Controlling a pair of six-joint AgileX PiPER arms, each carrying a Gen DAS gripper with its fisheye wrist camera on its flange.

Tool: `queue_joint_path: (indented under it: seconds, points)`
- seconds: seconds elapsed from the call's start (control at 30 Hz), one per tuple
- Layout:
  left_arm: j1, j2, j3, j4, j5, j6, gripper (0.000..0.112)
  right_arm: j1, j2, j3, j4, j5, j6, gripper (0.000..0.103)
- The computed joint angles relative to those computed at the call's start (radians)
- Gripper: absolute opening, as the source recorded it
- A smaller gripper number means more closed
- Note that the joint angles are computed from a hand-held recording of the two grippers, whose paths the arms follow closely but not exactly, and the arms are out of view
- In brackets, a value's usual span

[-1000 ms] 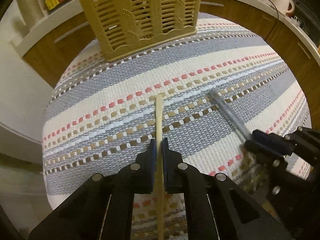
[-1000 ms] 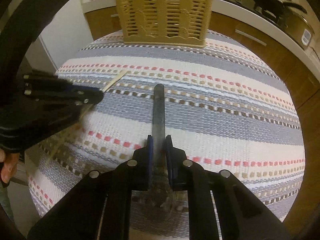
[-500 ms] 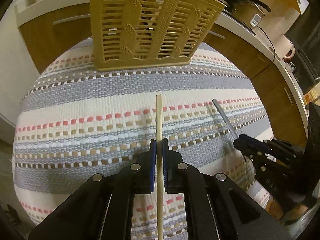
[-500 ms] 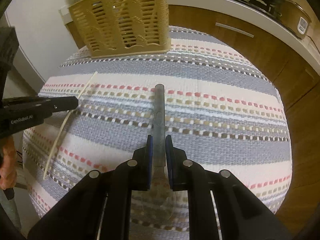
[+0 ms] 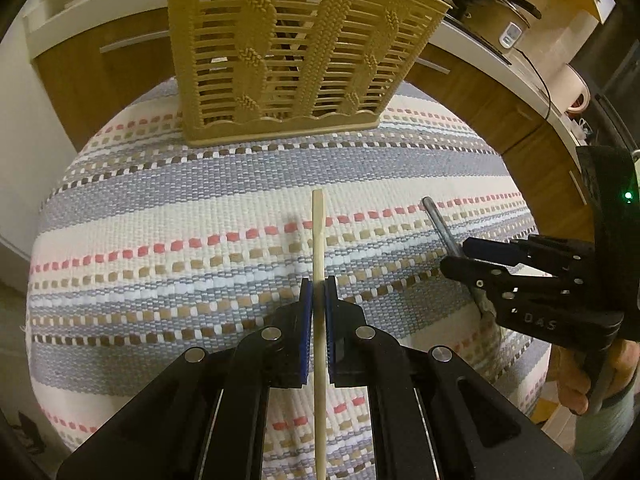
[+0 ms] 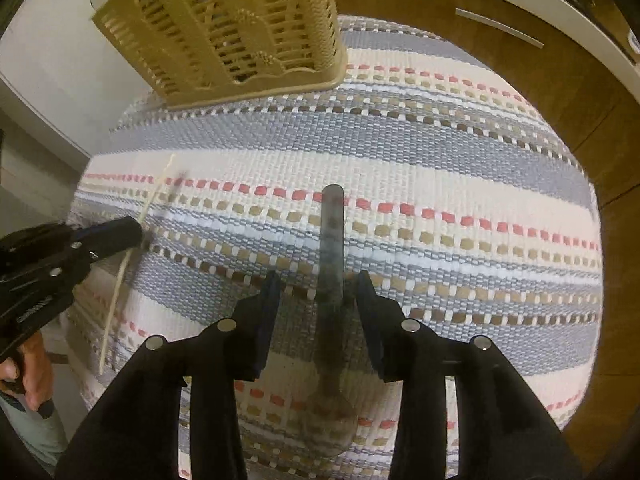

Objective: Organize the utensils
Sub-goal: 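Lift the chopstick with the left tool while the right tool lifts the metal utensil over the caddy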

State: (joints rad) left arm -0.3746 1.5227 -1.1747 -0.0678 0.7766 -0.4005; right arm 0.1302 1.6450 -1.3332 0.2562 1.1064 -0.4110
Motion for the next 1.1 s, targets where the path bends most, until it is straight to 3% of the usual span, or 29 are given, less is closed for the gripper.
queue_joint_path:
  seconds: [0.03, 0.07, 0.2, 0.47, 0.63, 0.8, 1.0, 1.1]
  points:
    - [0.006, -0.004, 0.005, -0.003, -0.004, 0.009, 0.004, 0.021, 0.002, -0.005, -0.037, -0.003, 0.022, 0.015]
    - [0.005, -0.010, 0.008, 0.004, -0.007, 0.006, 0.004, 0.046, -0.002, -0.004, -0.083, -0.011, 0.047, 0.011]
    - [0.005, -0.041, 0.022, 0.019, -0.027, 0.006, 0.004, 0.075, 0.002, -0.017, -0.113, 0.005, 0.059, 0.010]
    - [0.042, -0.210, 0.034, 0.033, -0.067, 0.035, 0.004, -0.035, -0.108, -0.060, 0.140, 0.048, -0.127, 0.010]
    - [0.051, -0.265, -0.034, 0.058, -0.092, 0.045, 0.004, -0.090, -0.144, -0.174, 0.307, 0.050, -0.209, 0.010]
    - [0.039, -0.224, -0.187, 0.126, -0.143, 0.024, 0.004, -0.089, -0.144, -0.270, 0.419, -0.064, -0.260, 0.010]
    - [0.057, -0.134, -0.262, 0.240, -0.338, -0.079, 0.004, -0.051, -0.045, -0.381, 0.519, -0.231, -0.301, 0.010]
    - [0.071, -0.095, -0.257, 0.315, -0.442, -0.157, 0.004, -0.030, -0.012, -0.379, 0.601, -0.353, -0.381, 0.010]
